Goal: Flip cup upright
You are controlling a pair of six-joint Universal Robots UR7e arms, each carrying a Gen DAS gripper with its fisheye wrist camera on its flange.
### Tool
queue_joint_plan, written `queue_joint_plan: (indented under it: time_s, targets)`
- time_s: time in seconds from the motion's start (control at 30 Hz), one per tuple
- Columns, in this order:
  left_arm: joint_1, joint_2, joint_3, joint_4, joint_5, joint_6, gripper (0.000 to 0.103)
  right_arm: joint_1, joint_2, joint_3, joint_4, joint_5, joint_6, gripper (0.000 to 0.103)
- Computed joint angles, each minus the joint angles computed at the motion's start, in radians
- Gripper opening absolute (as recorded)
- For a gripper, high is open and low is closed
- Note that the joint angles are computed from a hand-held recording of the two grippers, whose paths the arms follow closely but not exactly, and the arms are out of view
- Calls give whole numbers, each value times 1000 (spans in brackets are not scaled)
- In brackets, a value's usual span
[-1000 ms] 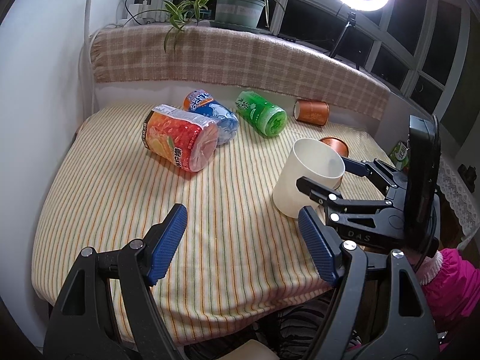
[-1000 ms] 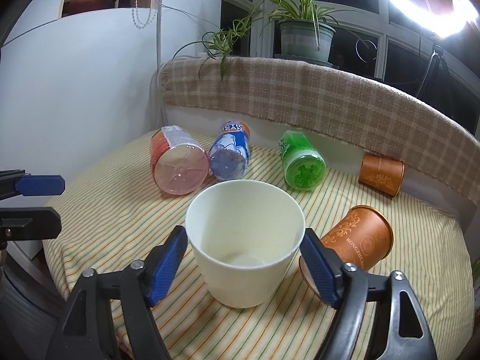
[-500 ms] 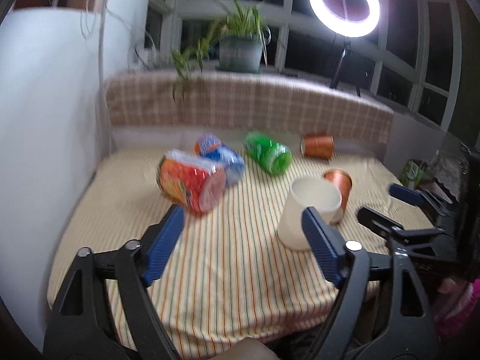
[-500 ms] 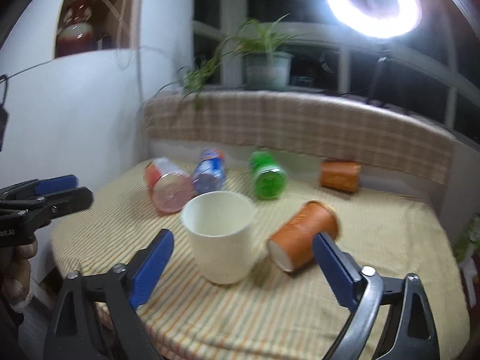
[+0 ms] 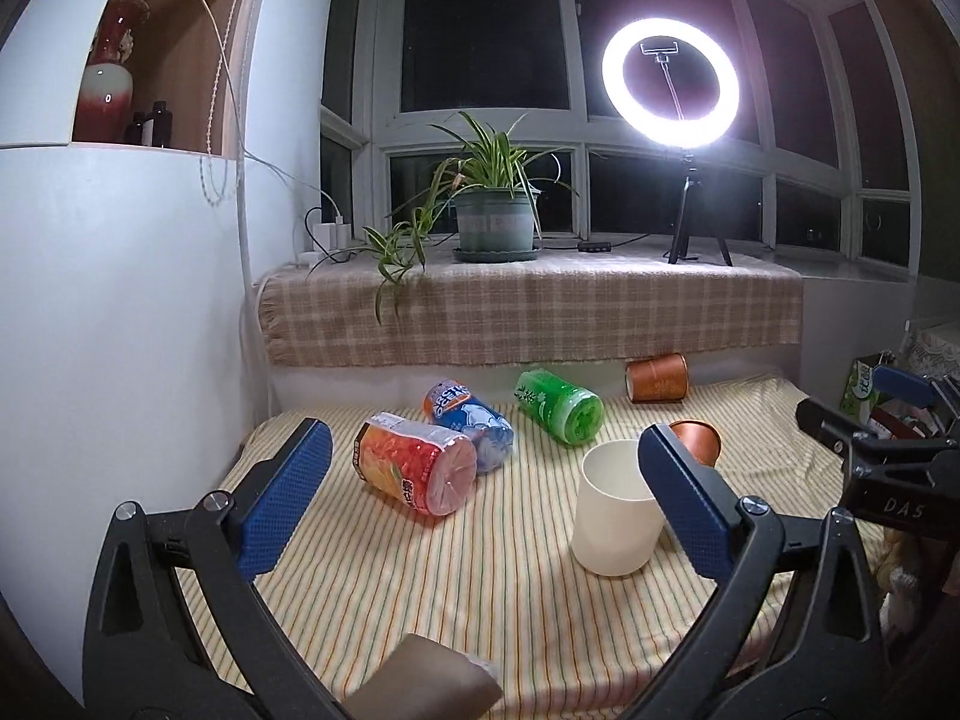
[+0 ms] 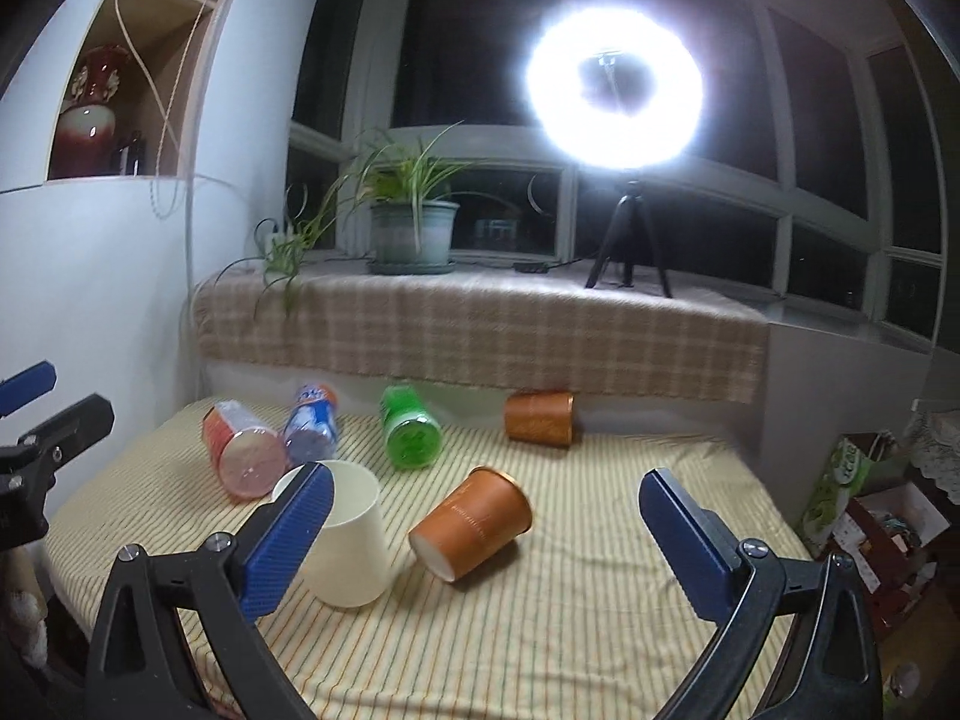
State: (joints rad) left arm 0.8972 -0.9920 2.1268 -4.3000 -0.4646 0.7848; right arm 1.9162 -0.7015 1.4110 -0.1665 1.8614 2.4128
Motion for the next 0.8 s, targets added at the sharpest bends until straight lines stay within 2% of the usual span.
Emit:
queue_joint_plan:
  time_s: [0.8]
  targets:
    - [8,-3,0,37,10,-50,103,-9,-1,-1,-10,11,27,103]
